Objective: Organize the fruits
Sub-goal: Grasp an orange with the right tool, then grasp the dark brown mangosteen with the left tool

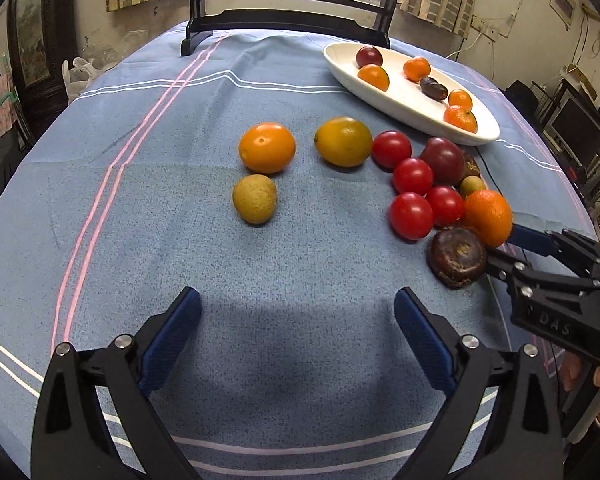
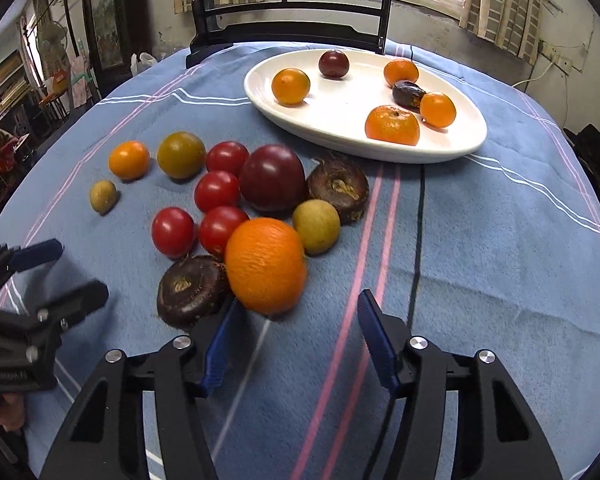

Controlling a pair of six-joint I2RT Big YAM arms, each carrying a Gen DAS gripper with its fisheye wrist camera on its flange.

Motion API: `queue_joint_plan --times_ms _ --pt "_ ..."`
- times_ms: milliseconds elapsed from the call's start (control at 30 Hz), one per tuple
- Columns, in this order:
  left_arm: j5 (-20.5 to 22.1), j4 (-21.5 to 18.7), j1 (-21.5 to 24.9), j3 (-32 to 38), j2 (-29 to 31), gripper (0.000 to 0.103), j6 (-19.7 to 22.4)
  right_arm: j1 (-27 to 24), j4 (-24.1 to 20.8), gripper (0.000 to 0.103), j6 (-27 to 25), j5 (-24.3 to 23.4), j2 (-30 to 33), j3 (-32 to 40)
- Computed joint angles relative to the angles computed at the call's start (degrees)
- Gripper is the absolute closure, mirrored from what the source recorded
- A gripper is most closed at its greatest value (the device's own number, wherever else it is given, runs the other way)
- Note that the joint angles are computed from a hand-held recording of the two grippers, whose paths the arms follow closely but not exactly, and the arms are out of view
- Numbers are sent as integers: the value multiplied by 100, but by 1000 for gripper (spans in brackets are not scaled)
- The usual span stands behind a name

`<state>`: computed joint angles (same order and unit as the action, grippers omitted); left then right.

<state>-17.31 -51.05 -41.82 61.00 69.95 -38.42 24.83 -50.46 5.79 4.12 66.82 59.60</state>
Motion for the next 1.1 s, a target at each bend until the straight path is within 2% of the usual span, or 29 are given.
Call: queue_joint_plan --times_ms 67,100,133,167,200,333,500,733,800,833,967,1100 --pt "-13 -24 -10 27 32 7 5 61 24 47 88 -48 70 69" --pt "-25 -45 -17 43 49 7 12 101 32 54 111 -58 111 104" --pt "-37 -66 -22 65 74 7 21 135 42 67 115 -48 153 133" --pt "-48 -78 -27 73 84 7 23 173 46 69 133 40 187 158" --pt "-61 -92 -36 75 85 7 20 196 69 69 171 73 197 165" --pt "-120 -170 -68 116 119 7 7 -32 118 70 310 -428 48 64" --pt "-217 -262 -149 219 216 7 -3 -363 138 70 245 -677 -278 -226" --pt "-135 -246 -384 594 589 7 -38 -821 197 69 149 -917 -608 -503" --pt "-72 -276 -449 764 750 13 -7 -942 211 69 156 -1044 -664 -560" --pt "-33 -314 -470 850 833 22 10 -1011 220 69 160 -1134 -691 -583" --pt "-46 -439 -555 1175 1137 28 23 -1154 251 69 166 -1321 -774 -646" --pt "-144 -566 -586 1439 1368 41 12 -1201 276 69 180 -1441 -776 -661"
